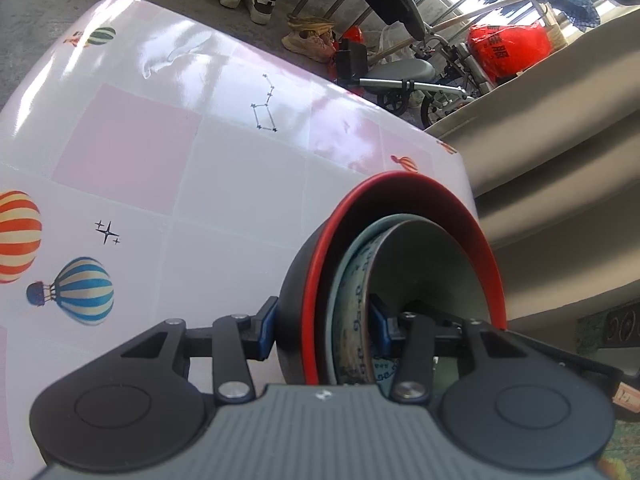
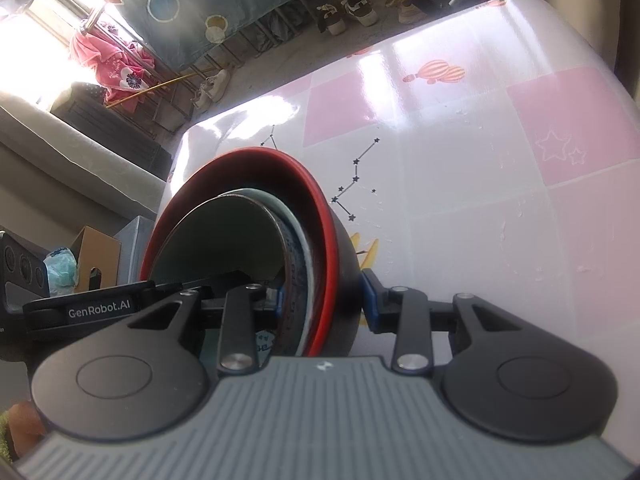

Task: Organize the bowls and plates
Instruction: 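Lower the bowl stack onto the fish plate with both grippers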

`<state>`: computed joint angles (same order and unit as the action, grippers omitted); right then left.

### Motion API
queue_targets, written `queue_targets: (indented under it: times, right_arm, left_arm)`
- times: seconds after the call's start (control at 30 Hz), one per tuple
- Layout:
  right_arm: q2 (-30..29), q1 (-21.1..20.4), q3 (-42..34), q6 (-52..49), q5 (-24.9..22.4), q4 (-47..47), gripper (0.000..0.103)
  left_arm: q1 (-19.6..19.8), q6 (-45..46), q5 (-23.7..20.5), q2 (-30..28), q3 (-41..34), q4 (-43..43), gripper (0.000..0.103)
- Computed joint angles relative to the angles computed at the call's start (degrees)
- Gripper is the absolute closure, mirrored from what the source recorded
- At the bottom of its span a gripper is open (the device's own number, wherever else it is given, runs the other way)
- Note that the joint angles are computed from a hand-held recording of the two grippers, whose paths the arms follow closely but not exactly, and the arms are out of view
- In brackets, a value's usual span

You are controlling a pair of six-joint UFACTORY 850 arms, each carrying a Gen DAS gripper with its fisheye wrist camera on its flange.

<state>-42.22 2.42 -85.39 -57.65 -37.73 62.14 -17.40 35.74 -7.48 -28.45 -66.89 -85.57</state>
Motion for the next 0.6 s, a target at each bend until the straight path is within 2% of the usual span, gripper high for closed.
queue_targets:
  times: [0.3,0.43,0.6]
  right_arm:
    - [5.9,-1.5,4.2,0.2,-2.1,-1.1,0.069]
    - [9.9,-2.4,7.9,0.8,-3.2,-1.7,0.069]
    - [14.7,-3.5,13.7,2.6,-4.5,-3.6,0.069]
  left_arm:
    - [-2.0,-24.3,0.1,6.4,3.2,23.2,0.057]
    - [-3.6,-29.2,0.1,9.7,6.1,26.6,0.058]
    - [-5.8,-39.8,-1.0,12.4,9.2,35.6,0.057]
